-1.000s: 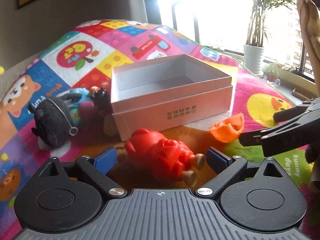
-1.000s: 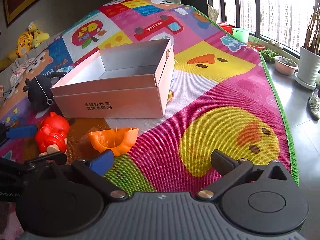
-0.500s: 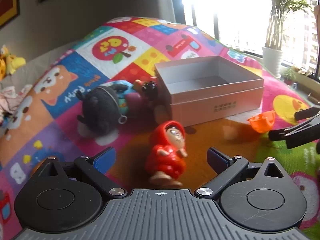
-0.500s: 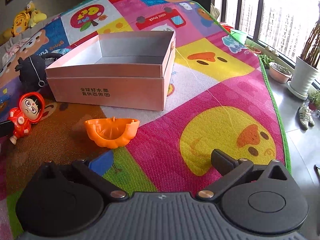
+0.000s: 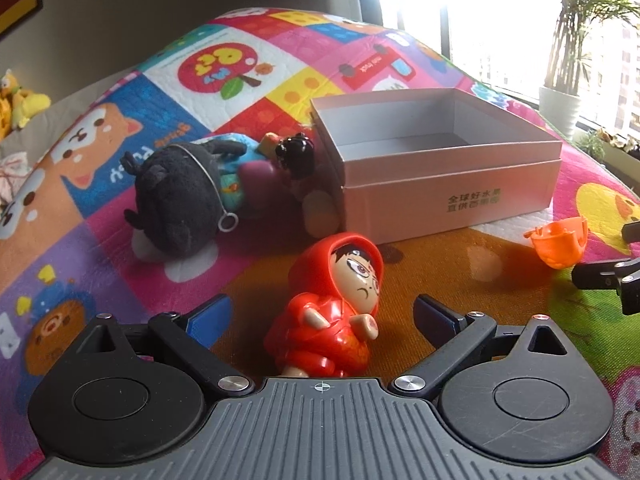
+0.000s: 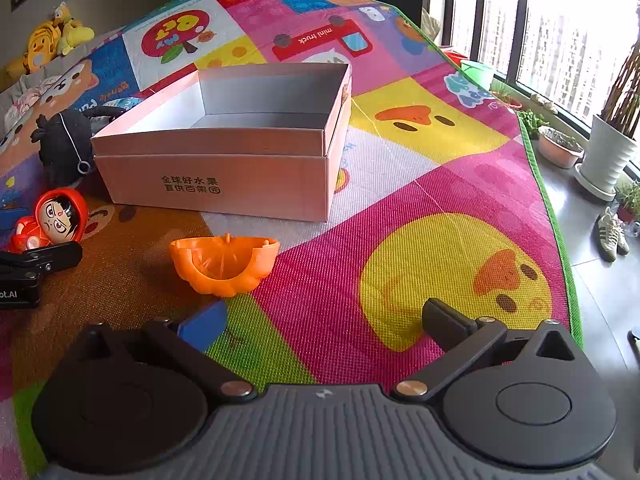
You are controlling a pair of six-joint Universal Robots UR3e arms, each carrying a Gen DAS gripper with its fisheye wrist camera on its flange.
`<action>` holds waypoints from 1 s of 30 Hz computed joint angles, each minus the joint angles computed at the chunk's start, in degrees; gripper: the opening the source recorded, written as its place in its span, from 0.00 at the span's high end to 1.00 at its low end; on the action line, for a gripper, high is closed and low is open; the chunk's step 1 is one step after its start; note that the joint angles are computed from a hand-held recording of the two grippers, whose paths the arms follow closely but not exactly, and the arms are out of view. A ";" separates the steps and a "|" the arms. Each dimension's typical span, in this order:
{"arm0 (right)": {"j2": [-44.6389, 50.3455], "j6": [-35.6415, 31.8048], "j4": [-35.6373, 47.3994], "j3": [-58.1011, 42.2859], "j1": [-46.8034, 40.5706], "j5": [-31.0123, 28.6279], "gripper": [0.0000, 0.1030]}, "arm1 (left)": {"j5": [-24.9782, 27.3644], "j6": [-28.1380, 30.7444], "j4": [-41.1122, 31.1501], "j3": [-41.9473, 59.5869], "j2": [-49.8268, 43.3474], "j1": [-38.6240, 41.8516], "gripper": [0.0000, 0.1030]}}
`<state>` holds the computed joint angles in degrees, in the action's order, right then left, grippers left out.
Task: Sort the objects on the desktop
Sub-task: 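Grasp the red doll with the left tool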
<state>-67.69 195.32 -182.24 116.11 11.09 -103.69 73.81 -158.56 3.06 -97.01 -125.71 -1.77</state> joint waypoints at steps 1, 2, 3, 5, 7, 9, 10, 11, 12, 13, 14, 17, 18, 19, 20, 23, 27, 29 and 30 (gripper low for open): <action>0.03 -0.01 0.05 -0.04 0.03 -0.03 0.00 | -1.24 0.25 -0.26 -0.14 0.10 0.25 0.03; 0.04 -0.03 0.03 -0.02 0.02 -0.04 0.00 | -2.52 0.71 -0.14 -0.53 0.27 0.47 0.03; 0.04 -0.03 0.03 -0.02 0.02 -0.04 0.00 | -3.71 1.21 0.16 -1.12 0.54 0.71 0.03; 0.03 -0.03 0.00 0.00 0.00 -0.02 0.00 | -5.12 2.06 0.68 -2.04 0.96 0.91 0.03; 0.03 -0.03 0.00 0.00 0.00 -0.02 0.00 | -2.27 2.51 2.30 -2.25 0.64 -0.05 0.03; 0.04 -0.07 -0.04 0.00 -0.02 -0.01 0.00 | 3.41 3.19 4.48 -2.07 0.04 -1.51 0.03; 0.04 -0.07 -0.04 0.00 -0.02 -0.01 0.00 | 4.69 3.92 5.52 -2.59 0.18 -1.50 0.03; 0.09 -0.08 -0.09 0.00 -0.03 0.02 0.00 | 5.32 4.65 6.50 -3.45 0.51 -1.23 0.03; 0.06 -0.09 -0.06 0.00 -0.04 0.02 0.00 | 5.76 5.56 7.49 -4.75 1.26 -0.52 0.03; 0.09 -0.09 -0.09 0.01 -0.04 0.01 0.00 | 6.50 6.23 8.47 -5.77 1.73 -0.06 0.02; 0.12 -0.10 -0.11 -0.01 -0.04 0.01 0.00 | 7.36 6.86 9.62 -6.79 2.20 0.48 0.02; 0.14 -0.05 -0.16 0.02 0.03 -0.07 0.00 | 12.64 7.17 14.31 -8.75 2.30 0.66 0.02; 0.02 -0.03 -0.03 0.02 0.06 -0.16 0.00 | 13.46 6.19 14.24 -9.31 2.97 0.86 0.02; -0.06 -0.02 0.06 0.02 0.07 -0.21 0.00 | 12.57 4.50 12.53 -9.93 4.36 1.50 0.02; -0.14 0.01 0.14 0.01 0.08 -0.25 0.00 | 9.15 2.24 9.33 -10.88 6.58 2.93 0.02; -0.14 0.07 0.23 -0.05 0.18 -0.36 0.00 | -0.36 -1.09 2.36 -11.30 9.22 5.27 0.02; -0.12 0.11 0.11 -0.01 0.21 -0.35 0.00 | 3.36 -3.17 2.12 -5.38 3.79 1.00 0.02; -0.23 -0.01 -0.06 0.14 0.15 -0.24 0.00 | 4.07 -5.37 0.54 -1.72 1.78 -0.14 0.02; -0.27 -0.12 -0.11 0.15 0.12 -0.15 0.00 | 4.46 -6.31 -0.25 0.22 0.77 -0.66 0.02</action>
